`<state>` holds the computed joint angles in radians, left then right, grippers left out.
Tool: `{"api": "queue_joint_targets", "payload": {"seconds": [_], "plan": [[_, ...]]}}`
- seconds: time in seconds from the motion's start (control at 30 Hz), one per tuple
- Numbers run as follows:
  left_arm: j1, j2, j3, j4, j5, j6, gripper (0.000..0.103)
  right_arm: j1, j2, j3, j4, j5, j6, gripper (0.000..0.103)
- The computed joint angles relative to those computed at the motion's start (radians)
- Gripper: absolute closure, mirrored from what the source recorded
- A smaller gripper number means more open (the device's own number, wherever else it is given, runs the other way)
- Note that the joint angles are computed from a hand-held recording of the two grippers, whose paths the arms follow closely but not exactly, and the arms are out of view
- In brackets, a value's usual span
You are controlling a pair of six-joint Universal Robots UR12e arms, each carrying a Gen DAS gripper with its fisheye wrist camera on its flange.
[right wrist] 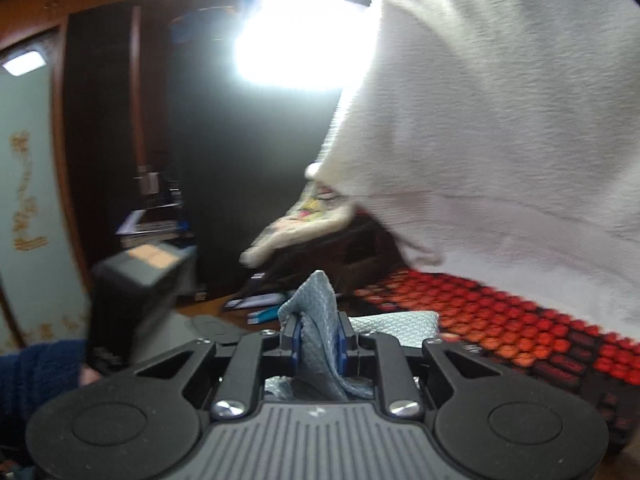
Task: Clean container
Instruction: 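Hold the cup with the left gripper while the right gripper rubs the cloth over the rim, then hold the cup with the left gripper while the right gripper wipes the cloth back and forth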
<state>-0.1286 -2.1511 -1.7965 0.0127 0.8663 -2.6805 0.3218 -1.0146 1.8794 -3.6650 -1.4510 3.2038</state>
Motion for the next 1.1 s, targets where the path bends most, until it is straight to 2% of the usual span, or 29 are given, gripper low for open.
{"api": "queue_joint_targets", "payload": {"seconds": [0.07, 0.2, 0.27, 0.3, 0.4, 0.5, 0.63, 0.7, 0.8, 0.93, 1.07, 1.1], "plan": [[-0.001, 0.000, -0.001, 0.002, 0.001, 0.000, 0.073, 0.002, 0.002, 0.000, -0.006, -0.056, 0.020, 0.087], [-0.001, 0.000, -0.001, 0.002, 0.001, 0.001, 0.073, 0.000, 0.005, 0.003, -0.016, -0.093, 0.066, 0.087], [0.000, 0.000, -0.002, 0.003, 0.001, 0.001, 0.073, 0.003, 0.003, 0.003, -0.010, -0.087, 0.057, 0.087], [-0.001, 0.000, -0.002, 0.003, 0.002, 0.001, 0.073, 0.004, 0.003, 0.003, -0.008, -0.081, 0.053, 0.087], [-0.001, 0.000, -0.001, 0.002, 0.001, 0.000, 0.073, -0.008, 0.002, 0.005, -0.012, 0.028, 0.057, 0.087], [-0.001, 0.000, -0.001, 0.002, 0.002, 0.000, 0.073, -0.008, 0.000, 0.002, 0.001, 0.095, 0.023, 0.087], [-0.001, 0.000, 0.000, 0.002, 0.002, 0.000, 0.073, -0.007, 0.002, -0.004, 0.009, 0.112, 0.009, 0.087], [-0.001, -0.001, 0.001, 0.001, 0.002, 0.000, 0.073, -0.007, 0.004, -0.005, 0.006, 0.089, 0.017, 0.088], [0.000, -0.001, 0.002, 0.000, 0.001, 0.000, 0.073, 0.001, 0.007, -0.009, 0.002, -0.009, 0.019, 0.088], [0.000, -0.002, 0.003, 0.000, 0.002, 0.001, 0.073, -0.003, 0.013, -0.009, -0.015, -0.086, 0.069, 0.088], [0.000, -0.003, 0.004, 0.000, 0.002, 0.000, 0.073, 0.001, 0.008, -0.004, -0.011, -0.093, 0.069, 0.087], [0.000, -0.003, 0.004, 0.000, 0.002, 0.000, 0.073, -0.001, 0.005, -0.001, -0.010, -0.070, 0.067, 0.087]]}}
